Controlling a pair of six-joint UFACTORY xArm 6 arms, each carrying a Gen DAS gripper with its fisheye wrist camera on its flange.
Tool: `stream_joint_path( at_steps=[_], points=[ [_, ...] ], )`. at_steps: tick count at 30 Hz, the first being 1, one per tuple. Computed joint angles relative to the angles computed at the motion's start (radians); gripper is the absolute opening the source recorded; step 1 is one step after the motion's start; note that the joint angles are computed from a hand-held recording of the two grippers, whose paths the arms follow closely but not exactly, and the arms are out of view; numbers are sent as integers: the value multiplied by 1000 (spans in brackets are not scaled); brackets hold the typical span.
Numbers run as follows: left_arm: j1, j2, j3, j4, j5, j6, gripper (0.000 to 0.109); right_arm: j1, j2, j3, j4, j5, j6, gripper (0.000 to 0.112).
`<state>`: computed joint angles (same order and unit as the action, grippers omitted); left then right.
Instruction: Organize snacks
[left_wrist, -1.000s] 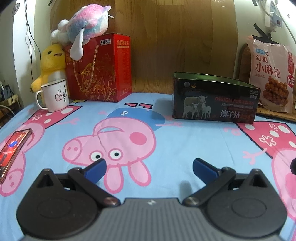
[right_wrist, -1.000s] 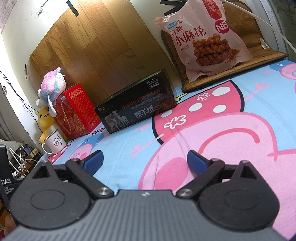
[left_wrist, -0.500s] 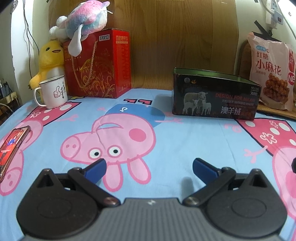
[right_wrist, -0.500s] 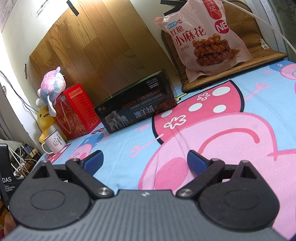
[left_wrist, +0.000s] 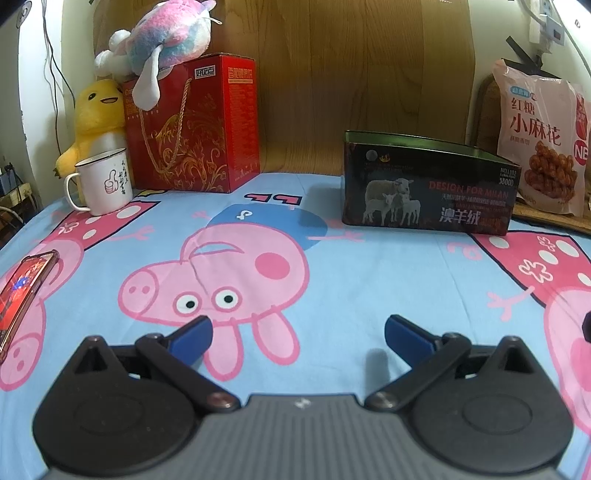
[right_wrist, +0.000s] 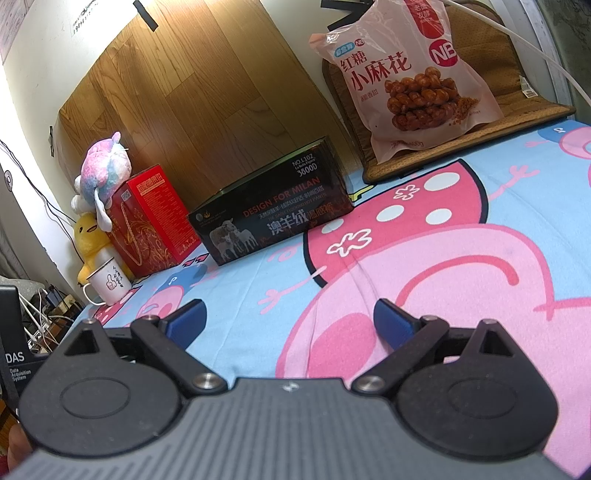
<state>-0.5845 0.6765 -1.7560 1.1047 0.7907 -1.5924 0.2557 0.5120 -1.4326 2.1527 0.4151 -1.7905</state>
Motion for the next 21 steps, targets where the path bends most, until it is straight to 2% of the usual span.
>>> stream_joint_path(
  at_steps=[21],
  points=[
    [1,5,-7,-20,3,22,103,1,1,-1,4,-1,-2,99]
  ],
)
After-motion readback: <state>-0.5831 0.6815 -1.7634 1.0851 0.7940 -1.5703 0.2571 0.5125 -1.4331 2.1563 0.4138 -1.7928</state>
